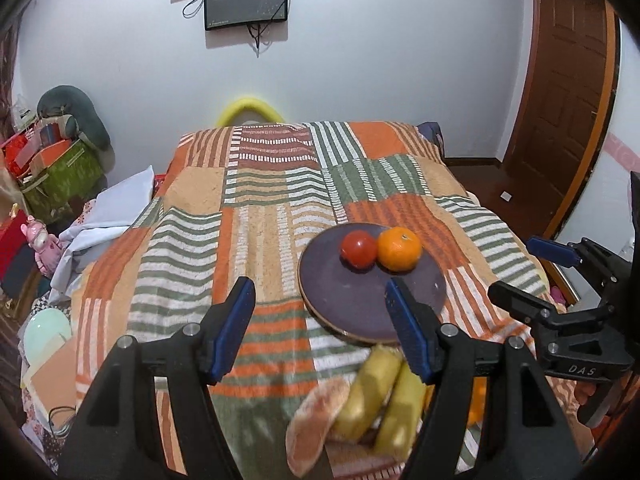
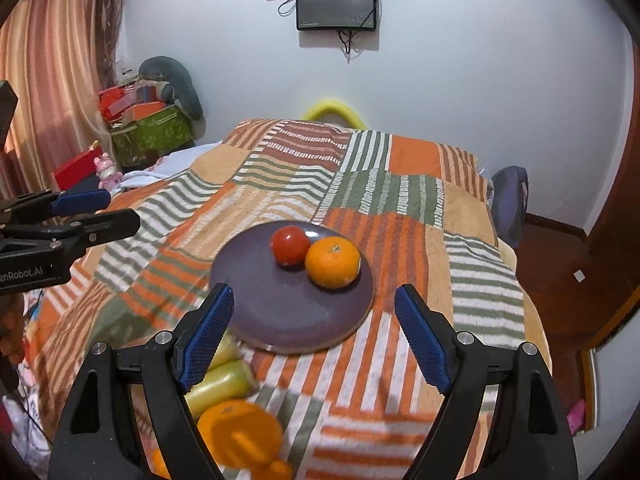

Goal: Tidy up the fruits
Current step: 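Open both tools to release tomato and orange onto the plate, withdraw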

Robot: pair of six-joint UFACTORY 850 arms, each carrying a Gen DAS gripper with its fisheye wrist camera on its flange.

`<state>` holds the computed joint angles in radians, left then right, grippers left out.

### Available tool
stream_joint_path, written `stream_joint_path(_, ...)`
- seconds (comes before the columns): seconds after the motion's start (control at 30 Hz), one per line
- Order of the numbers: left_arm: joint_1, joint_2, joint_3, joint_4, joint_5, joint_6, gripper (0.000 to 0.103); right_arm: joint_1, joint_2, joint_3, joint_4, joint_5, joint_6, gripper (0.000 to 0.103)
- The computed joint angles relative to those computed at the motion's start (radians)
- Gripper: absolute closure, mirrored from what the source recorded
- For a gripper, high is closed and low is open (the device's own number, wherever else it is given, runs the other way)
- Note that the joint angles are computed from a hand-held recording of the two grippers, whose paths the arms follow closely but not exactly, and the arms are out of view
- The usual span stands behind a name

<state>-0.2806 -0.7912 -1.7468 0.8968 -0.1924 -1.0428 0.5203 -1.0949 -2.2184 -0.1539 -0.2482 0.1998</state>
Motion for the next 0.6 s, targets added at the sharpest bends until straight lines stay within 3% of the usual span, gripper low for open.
stream_joint_path(0.1,-0.009,0.048,0.076,0.117,0.013,-0.125,0.035,0.008,0.057,0.101,-0.054,0.039,0.053,0.022)
stream_joint_path(0.3,-0.018,0.103,0.183,0.202,0.031,-0.222,0.04,0.024,0.123,0.23,-0.106,0.074,0.107,0.021)
stream_joint_path(0.47,-0.012,0.123,0.246,0.147,0.048,-0.194,0.049,0.033,0.142,0.29,-0.155,0.082,0.167,0.021)
stream_joint_path(0.6,-0.003,0.117,0.275,0.015,0.054,-0.067,0.052,0.038,0.137,0.312,-0.065,0.069,0.095,0.021)
